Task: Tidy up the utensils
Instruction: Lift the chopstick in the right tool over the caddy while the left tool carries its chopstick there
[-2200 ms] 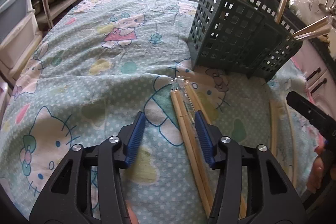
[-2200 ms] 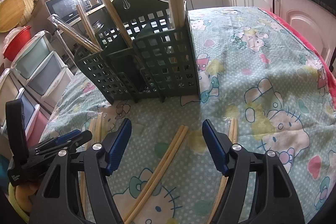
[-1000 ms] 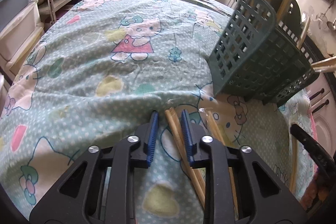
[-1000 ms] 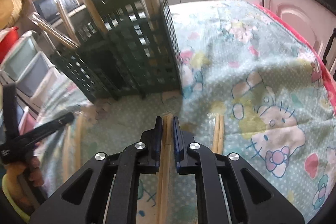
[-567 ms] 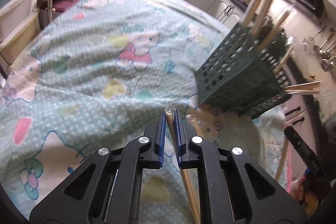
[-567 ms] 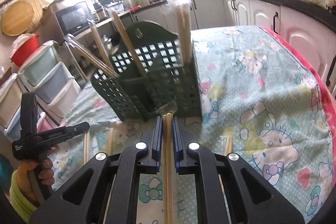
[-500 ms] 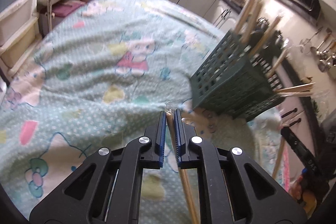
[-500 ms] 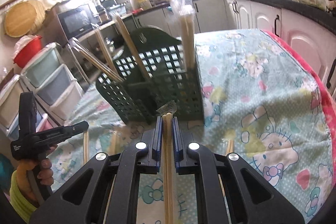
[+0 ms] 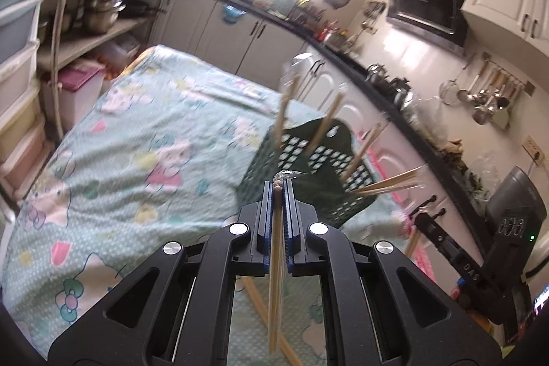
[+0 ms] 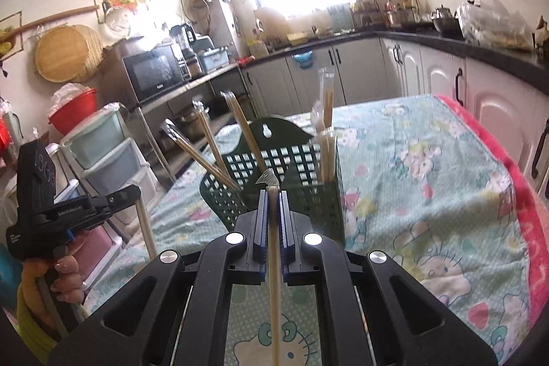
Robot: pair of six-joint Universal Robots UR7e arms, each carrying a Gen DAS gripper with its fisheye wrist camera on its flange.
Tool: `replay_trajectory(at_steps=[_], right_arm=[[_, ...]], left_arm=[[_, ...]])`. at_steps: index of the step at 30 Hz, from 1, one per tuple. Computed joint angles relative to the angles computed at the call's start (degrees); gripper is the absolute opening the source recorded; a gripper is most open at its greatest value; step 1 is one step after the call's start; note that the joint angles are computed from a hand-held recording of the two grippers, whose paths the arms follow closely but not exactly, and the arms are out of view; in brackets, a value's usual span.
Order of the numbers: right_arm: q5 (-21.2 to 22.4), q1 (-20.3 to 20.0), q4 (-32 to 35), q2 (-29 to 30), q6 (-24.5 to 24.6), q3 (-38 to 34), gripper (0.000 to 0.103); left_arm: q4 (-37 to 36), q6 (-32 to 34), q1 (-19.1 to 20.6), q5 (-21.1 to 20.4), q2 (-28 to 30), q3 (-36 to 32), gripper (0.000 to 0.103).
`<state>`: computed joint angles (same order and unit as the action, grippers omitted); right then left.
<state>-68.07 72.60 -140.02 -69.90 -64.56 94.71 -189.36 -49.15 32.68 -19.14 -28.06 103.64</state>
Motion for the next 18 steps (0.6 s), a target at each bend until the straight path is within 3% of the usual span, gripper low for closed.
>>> replay_trajectory(at_steps=[8, 18], right_arm=[[4.0, -0.9, 0.2, -1.7, -0.8, 0.5, 0.006], [7.9, -1.9, -0.7, -3.3, -0.8, 1.0, 0.006]], left_arm=[[-6.0, 9.5, -0.5, -0.9, 2.2, -4.1, 0.003], [-8.4, 17.4, -0.3, -2.1, 5.0, -10.1, 0.003]])
